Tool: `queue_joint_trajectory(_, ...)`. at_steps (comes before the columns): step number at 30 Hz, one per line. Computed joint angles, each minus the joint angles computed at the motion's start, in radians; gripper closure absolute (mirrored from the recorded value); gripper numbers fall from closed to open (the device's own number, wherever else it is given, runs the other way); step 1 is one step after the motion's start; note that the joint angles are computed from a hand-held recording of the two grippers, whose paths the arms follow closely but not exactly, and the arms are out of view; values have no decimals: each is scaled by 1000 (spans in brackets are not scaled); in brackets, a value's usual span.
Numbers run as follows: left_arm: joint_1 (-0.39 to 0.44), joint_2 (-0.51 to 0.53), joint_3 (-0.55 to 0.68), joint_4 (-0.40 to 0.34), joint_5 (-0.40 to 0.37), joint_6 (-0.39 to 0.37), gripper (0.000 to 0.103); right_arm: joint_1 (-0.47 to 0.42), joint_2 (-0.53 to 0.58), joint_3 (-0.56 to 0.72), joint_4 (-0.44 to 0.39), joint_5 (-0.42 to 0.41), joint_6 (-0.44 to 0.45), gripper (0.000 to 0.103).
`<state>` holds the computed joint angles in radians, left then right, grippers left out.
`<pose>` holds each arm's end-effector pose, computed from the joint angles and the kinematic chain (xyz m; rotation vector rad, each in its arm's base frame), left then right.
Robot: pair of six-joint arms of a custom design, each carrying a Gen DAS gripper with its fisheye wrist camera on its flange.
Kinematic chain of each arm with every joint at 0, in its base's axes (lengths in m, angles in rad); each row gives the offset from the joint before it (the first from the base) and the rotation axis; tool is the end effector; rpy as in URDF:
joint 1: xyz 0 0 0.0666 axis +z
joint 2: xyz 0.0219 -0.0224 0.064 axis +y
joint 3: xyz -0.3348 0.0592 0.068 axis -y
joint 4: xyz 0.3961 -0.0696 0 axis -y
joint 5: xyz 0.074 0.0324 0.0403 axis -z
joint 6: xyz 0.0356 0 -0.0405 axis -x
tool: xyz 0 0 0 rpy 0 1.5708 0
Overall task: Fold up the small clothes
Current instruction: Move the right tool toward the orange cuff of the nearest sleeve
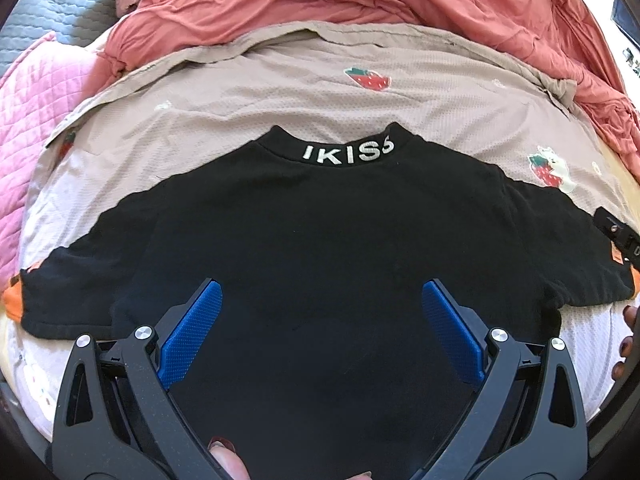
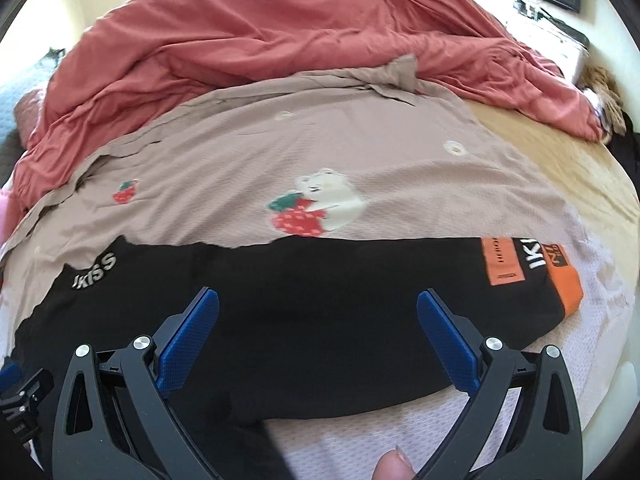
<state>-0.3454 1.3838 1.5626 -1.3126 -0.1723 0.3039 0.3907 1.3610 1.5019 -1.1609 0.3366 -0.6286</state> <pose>0.4369 -0.1511 0.4437 0.0042 2.6742 0.0295 0.4364 0.1666 0.4361 0.4163 2.4706 -0.0262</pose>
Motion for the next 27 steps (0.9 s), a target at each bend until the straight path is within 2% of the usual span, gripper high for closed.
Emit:
queue_joint_trajectory(2, -3, 11, -3, 3, 10, 4, 9, -16, -8, -9, 3, -5, 9, 4)
queue_joint_trajectory(5, -6, 14, -18, 19, 47, 4, 9, -74, -37, -34, 16, -57, 5, 4)
queue_joint_trajectory(8, -21, 19, -29, 31, 61, -11, 9, -132, -67, -56, -7, -39, -22, 4)
queue_joint_trajectory(13, -54, 35, -38, 48, 46, -42, 9, -270, -143, -136, -28, -77, -107, 4)
queue_joint_trajectory(15, -61, 39, -43, 62, 56, -49, 9, -312, -157, -158, -55, -69, -140, 4)
queue_joint_trajectory(23, -91, 48, -78, 90, 62, -75, 9, -405, -160, -217, -100, -70, -217, 4)
queue_joint_trajectory(27, -94, 41, -102, 94, 63, -93, 9, -451, -137, -237, -103, -142, -233, 4)
